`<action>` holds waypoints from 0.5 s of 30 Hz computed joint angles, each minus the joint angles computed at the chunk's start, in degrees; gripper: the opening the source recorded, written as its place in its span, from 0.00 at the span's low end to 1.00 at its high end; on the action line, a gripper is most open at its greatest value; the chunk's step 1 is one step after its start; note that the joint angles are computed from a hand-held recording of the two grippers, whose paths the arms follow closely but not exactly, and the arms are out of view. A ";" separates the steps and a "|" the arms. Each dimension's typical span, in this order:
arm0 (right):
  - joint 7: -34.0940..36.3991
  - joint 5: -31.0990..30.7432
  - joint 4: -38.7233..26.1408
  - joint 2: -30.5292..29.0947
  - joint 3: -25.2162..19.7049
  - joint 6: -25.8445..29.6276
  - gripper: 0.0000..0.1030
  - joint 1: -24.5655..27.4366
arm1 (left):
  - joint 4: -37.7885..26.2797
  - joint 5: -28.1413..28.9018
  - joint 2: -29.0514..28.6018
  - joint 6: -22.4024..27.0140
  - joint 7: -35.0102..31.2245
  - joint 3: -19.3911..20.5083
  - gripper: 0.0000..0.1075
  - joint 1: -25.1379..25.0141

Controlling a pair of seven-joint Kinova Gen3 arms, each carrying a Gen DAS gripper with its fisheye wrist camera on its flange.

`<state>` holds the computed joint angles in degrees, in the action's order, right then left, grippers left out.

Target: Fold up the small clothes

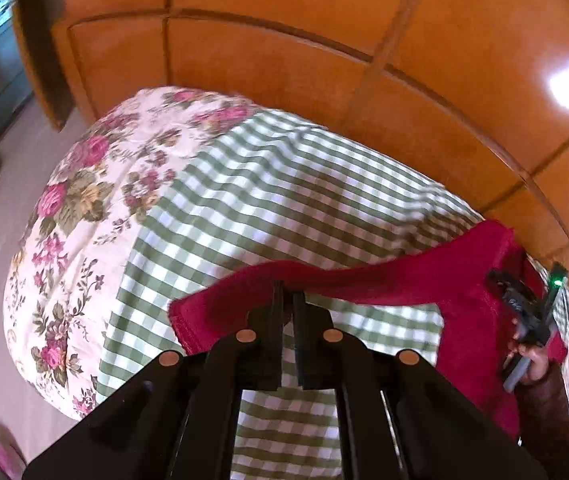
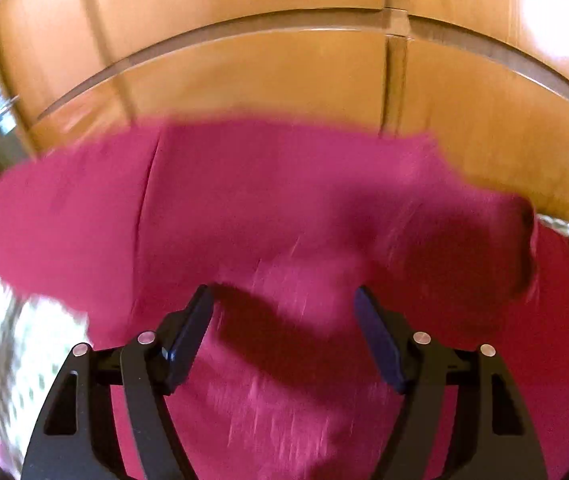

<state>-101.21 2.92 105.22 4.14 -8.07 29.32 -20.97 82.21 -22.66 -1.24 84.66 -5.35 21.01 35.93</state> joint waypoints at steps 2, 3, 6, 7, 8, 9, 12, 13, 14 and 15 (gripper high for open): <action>-1.43 0.34 -0.47 -0.20 1.80 -0.05 0.71 -1.38 | 2.27 0.70 -0.75 -1.06 1.92 -1.71 0.08 -1.17; -0.74 -0.52 0.27 -1.11 1.37 -0.44 0.74 -0.47 | 3.44 0.50 -0.75 -0.19 4.11 -1.84 0.25 -2.61; 4.78 -5.77 4.42 -4.95 0.47 -1.34 0.79 2.29 | 8.49 0.01 -2.78 -2.03 9.97 -2.59 0.42 -5.41; 7.11 -8.06 6.82 -7.16 0.99 -0.98 0.79 2.39 | 9.76 -0.55 -3.09 -2.25 11.34 -2.55 0.47 -5.64; 9.44 -9.88 8.15 -8.42 1.94 -1.12 0.79 2.11 | 11.70 -0.48 -3.81 -3.40 12.55 -2.28 0.52 -6.12; 11.75 -11.58 10.54 -10.74 1.83 -0.76 0.79 2.68 | 13.73 -0.03 -4.72 -4.81 13.74 -1.83 0.60 -6.42; 14.48 -13.95 15.90 -16.32 2.82 -0.78 0.84 2.17 | 18.52 -0.58 -7.03 -8.18 16.74 1.00 0.67 -6.69; 15.28 -15.47 17.69 -18.30 3.69 -0.45 0.84 1.69 | 21.13 -0.87 -8.21 -9.83 18.90 2.50 0.71 -6.51; 15.59 -16.35 18.93 -19.40 4.10 0.00 0.84 1.42 | 23.75 -0.51 -9.52 -12.14 20.53 3.42 0.71 -6.79; 15.51 -16.45 19.68 -20.26 4.10 0.97 0.84 1.58 | 26.40 0.50 -10.30 -14.47 22.68 4.30 0.71 -6.81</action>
<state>-85.70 -13.53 124.90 -16.12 -3.97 30.29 -19.38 108.61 -22.16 -11.55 70.19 17.33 25.30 29.13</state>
